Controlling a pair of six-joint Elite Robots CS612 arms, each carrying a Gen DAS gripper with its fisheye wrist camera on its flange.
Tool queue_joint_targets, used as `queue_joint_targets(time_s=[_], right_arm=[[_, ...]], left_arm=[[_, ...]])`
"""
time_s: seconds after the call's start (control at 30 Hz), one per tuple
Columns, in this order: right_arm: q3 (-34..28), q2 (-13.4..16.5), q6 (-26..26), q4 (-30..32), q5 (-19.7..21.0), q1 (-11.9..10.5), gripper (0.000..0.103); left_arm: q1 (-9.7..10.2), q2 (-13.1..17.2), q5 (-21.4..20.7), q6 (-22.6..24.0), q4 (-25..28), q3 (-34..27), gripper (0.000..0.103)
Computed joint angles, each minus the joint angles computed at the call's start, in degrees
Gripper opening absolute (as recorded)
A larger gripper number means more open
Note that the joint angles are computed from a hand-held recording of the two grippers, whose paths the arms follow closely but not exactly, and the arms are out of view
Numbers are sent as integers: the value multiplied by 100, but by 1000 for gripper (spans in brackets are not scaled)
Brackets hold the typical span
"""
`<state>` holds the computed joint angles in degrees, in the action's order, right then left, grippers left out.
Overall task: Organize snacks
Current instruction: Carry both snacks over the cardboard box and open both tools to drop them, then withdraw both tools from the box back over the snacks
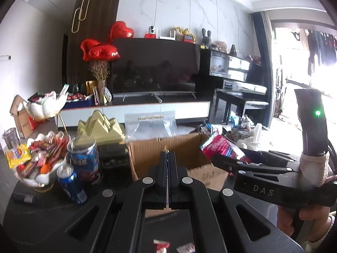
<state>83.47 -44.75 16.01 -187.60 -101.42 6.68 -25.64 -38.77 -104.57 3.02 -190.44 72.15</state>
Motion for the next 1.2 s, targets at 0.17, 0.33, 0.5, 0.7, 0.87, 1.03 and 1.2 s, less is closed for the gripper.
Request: queue_joint_targets(time_s=[0.17,0.33,0.5,0.7,0.87,1.03,1.2], right_arm=[[-248,101,-125,133,-24,-80,53],[-533,226,-138,374,3,-175,53],[-821,375,-169,579,-105,-231,53],[-835,406,-55,667,-310,-231,71],[-607,304,-56,518,-235,-186,71],[-314,165,-87,297,-173,-93,71],[-61,41,-175,96,-22,25,71]], left_arm=[[-36,193,54,190,306,-442,3],[-55,448,23,264,872,-999,3],[-86,692,171,385,1387,-1492,9],[-92,648,446,308,1301,-1351,43],[-89,378,652,149,1146,-878,52],[-55,56,679,139,893,-318,59],[-34,-237,869,136,706,184,62]])
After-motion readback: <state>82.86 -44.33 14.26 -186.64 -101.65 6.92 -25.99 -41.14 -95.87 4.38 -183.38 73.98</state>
